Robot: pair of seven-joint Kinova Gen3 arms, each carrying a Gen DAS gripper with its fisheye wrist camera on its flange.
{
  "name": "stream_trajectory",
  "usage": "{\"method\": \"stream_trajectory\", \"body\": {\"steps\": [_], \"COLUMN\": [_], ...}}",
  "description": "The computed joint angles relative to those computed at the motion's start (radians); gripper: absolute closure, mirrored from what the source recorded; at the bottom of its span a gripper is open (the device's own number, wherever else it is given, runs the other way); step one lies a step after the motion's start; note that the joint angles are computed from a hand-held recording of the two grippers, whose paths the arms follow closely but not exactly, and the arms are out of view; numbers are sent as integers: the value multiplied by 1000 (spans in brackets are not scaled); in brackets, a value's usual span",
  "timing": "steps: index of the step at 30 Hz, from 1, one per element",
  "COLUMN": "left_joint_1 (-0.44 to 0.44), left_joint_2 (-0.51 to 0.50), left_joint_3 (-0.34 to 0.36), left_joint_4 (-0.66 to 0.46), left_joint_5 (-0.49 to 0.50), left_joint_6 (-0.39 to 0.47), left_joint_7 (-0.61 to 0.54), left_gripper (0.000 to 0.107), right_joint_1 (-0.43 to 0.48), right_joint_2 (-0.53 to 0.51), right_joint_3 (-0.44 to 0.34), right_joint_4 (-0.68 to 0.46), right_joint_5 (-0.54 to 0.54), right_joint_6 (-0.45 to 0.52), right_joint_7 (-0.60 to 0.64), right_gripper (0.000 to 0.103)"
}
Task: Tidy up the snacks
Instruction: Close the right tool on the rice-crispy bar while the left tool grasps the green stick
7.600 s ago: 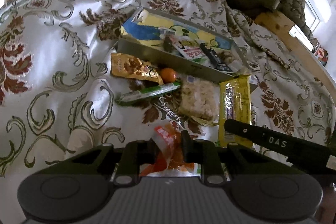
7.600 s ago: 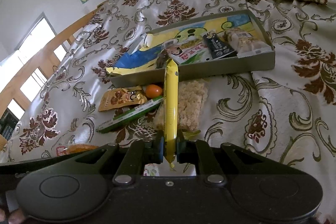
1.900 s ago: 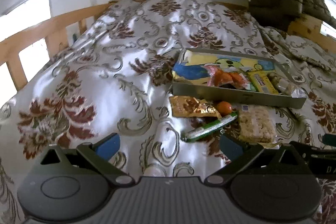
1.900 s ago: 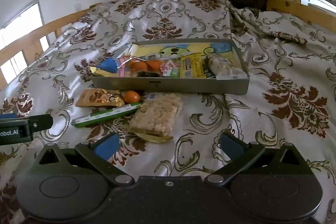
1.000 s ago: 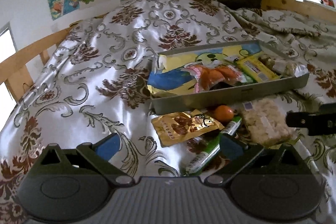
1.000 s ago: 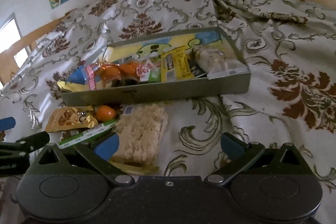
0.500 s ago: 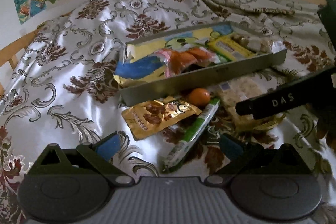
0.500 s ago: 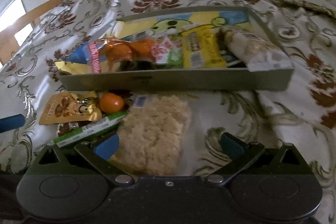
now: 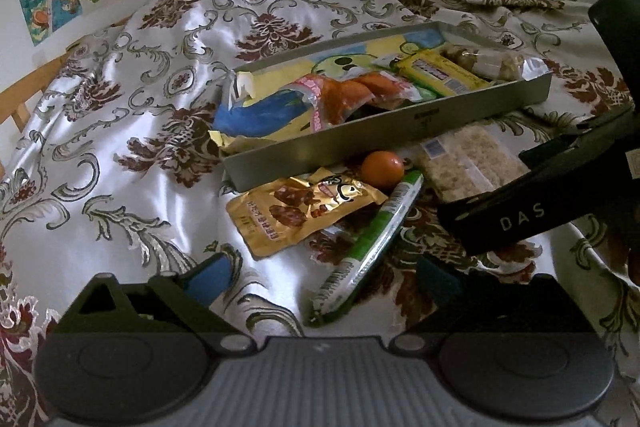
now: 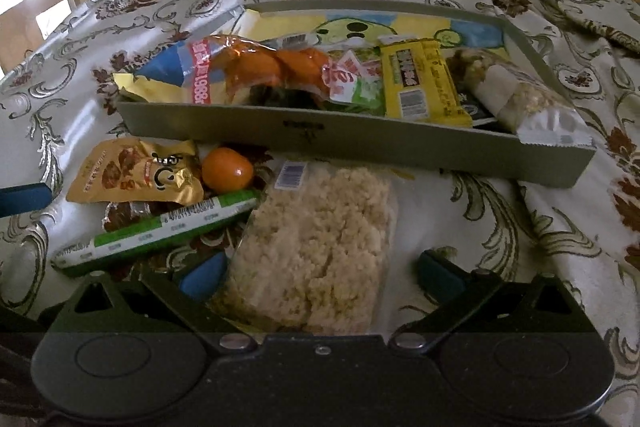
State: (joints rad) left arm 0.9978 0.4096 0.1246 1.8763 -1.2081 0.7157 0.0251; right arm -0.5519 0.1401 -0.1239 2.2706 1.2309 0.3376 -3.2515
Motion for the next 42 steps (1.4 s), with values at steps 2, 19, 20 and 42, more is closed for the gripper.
{"method": "stream_trajectory", "body": {"steps": [2, 19, 20, 42], "left_joint_1": [-7, 36, 32, -64], "left_joint_2": [-5, 50, 55, 17], "left_joint_3": [3, -13, -14, -34], "left_joint_4": [2, -40, -41, 10], "left_joint_5": [6, -55, -63, -63], "left_joint_6": [-13, 26, 19, -226], "left_joint_7": [-10, -48, -51, -124], "left_gripper": [13, 36, 36, 26], "right_joint_1": [-5, 24, 28, 52], "right_joint_2": [-3, -15, -14, -5], "right_joint_3": [-6, -58, -59, -87], "right_joint_4": [0, 51, 51, 59], "right_joint_5": [-17, 198, 207, 291], "right_joint_6": [15, 45, 43, 63], "right_joint_7": [10, -241, -241, -289], "right_gripper": [9, 17, 16, 13]}}
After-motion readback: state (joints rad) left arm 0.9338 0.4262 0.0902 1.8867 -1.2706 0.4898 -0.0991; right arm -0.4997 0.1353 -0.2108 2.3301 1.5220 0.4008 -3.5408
